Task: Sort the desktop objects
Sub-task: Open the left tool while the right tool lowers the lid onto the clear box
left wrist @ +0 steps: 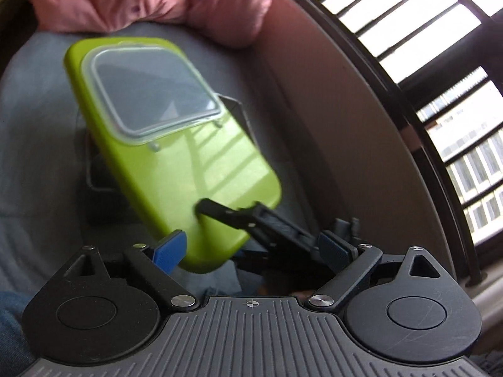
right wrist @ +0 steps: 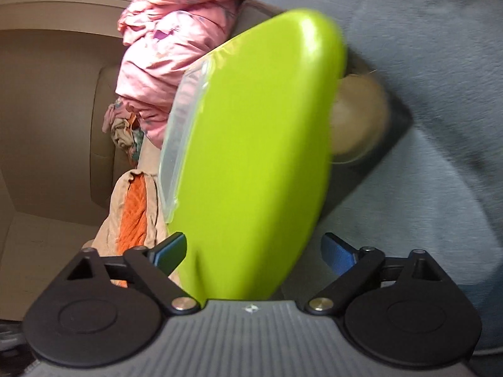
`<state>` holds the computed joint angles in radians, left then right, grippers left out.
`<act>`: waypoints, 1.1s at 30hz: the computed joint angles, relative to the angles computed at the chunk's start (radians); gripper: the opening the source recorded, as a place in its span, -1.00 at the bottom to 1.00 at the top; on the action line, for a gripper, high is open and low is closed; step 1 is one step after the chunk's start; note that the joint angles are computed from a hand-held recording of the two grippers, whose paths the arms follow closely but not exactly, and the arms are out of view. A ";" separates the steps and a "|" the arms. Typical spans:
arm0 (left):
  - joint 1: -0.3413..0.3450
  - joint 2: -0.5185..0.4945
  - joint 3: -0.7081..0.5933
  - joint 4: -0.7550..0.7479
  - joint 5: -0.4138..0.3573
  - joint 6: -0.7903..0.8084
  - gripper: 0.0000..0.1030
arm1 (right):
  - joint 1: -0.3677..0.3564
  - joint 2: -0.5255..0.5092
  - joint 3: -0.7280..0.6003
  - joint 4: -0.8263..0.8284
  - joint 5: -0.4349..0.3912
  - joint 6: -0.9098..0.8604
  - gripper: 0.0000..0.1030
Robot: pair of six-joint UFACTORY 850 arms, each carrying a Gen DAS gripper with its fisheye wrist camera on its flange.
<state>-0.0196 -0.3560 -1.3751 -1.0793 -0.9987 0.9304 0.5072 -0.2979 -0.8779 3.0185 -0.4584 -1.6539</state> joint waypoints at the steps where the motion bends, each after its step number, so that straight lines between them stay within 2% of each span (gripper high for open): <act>1: 0.006 0.007 0.008 -0.005 -0.003 0.020 0.84 | 0.013 -0.012 -0.011 0.055 -0.005 -0.045 0.64; 3: 0.002 0.003 -0.005 -0.005 0.003 0.029 0.85 | 0.027 -0.030 -0.021 0.112 -0.043 -0.079 0.43; 4: -0.003 0.009 0.000 -0.008 0.005 0.030 0.85 | 0.023 -0.032 -0.026 0.080 -0.057 -0.053 0.21; 6: -0.013 0.019 0.006 -0.012 0.009 0.031 0.86 | 0.009 -0.027 -0.030 0.006 -0.076 -0.001 0.10; 7: -0.021 0.008 -0.010 -0.011 0.012 0.023 0.86 | 0.000 -0.020 -0.030 -0.029 -0.081 0.020 -0.03; 11: -0.026 -0.016 -0.049 0.019 0.022 0.002 0.86 | -0.092 0.041 0.003 -0.257 -0.165 0.185 -0.63; 13: -0.029 -0.025 -0.063 0.041 0.034 -0.014 0.87 | -0.159 0.072 0.000 -0.377 -0.157 0.221 -0.77; 16: -0.032 -0.052 -0.098 0.069 0.043 -0.042 0.87 | -0.237 0.110 -0.005 -0.485 -0.083 0.246 -0.74; 19: -0.015 -0.113 -0.167 0.070 0.018 -0.046 0.87 | -0.297 0.089 -0.014 -0.618 -0.097 0.403 -0.65; 21: 0.038 -0.181 -0.219 -0.036 -0.031 -0.025 0.87 | -0.333 0.062 -0.026 -0.713 -0.124 0.524 -0.56; 23: 0.107 -0.271 -0.281 -0.169 -0.089 -0.060 0.93 | -0.347 0.039 -0.047 -0.850 -0.116 0.643 -0.29; 24: 0.138 -0.326 -0.330 -0.199 -0.131 -0.097 0.97 | -0.353 0.031 -0.057 -0.941 -0.117 0.706 -0.22; 25: 0.166 -0.383 -0.384 -0.224 -0.169 -0.141 0.99 | -0.360 0.018 -0.067 -0.999 -0.133 0.747 -0.10; 30: 0.202 -0.591 -0.597 -0.212 -0.204 -0.427 1.00 | -0.415 -0.026 -0.082 -1.057 -0.286 0.839 -0.02; 33: 0.170 -0.693 -0.752 -0.091 -0.181 -0.569 1.00 | -0.446 -0.070 -0.095 -1.064 -0.409 0.872 0.14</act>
<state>0.1501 -1.0489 -2.1276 -1.1703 -1.1799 0.3612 0.0613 -0.3676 -0.9725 1.9548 -0.8677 -0.7820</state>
